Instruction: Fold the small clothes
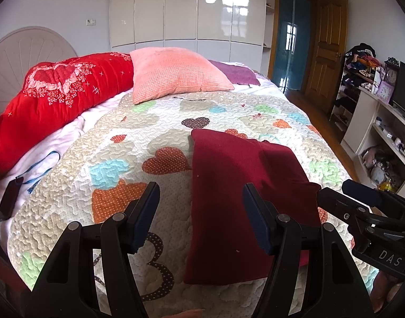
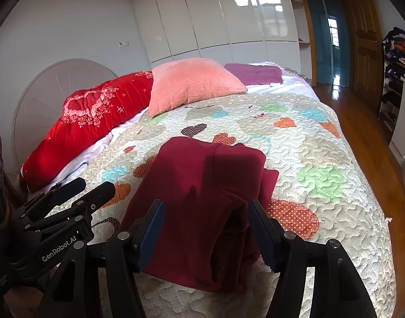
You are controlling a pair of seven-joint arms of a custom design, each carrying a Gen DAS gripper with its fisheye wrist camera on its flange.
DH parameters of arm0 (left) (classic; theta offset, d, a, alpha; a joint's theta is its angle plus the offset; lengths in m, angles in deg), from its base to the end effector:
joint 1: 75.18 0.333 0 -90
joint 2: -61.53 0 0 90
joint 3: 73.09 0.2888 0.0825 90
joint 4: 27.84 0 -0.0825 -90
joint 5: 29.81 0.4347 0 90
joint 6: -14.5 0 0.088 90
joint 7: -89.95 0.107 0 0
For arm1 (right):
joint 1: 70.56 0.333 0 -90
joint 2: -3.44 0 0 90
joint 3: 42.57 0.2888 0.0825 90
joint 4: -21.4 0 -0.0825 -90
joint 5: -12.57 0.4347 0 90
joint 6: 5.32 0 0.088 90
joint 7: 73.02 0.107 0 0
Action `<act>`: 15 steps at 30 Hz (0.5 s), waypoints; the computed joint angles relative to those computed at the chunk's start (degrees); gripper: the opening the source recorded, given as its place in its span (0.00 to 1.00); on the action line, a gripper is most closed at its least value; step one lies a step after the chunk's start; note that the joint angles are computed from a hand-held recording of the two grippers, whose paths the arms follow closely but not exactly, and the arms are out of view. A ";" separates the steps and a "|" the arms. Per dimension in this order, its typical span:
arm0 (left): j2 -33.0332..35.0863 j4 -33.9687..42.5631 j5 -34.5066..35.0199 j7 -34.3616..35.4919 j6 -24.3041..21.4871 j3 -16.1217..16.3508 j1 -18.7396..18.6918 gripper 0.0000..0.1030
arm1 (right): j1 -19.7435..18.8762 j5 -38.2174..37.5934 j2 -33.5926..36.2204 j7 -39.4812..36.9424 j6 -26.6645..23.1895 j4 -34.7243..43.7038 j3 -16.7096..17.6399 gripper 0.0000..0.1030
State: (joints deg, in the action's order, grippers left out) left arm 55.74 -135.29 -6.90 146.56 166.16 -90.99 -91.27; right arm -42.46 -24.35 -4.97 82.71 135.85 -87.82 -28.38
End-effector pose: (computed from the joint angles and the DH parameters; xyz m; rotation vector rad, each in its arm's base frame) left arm 0.5162 -0.3700 0.6146 -1.4569 1.9548 -1.0022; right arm 0.4521 0.4234 0.6025 -1.6141 1.6695 -0.6010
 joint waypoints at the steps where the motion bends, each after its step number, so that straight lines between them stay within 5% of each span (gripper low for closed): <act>1: 0.02 -0.01 0.01 0.01 -0.10 0.01 0.01 0.63 | -0.03 -0.14 0.08 0.14 -0.29 0.08 0.02 0.61; 15: 0.91 0.62 0.36 0.35 -0.91 0.19 -0.48 0.63 | 0.22 -0.78 0.75 0.80 -2.48 0.58 -0.17 0.66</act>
State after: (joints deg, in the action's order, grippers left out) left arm 56.65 -134.67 -6.54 146.91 165.25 -90.80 -91.76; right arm -42.24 -25.12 -4.22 83.51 133.37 -87.23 -28.55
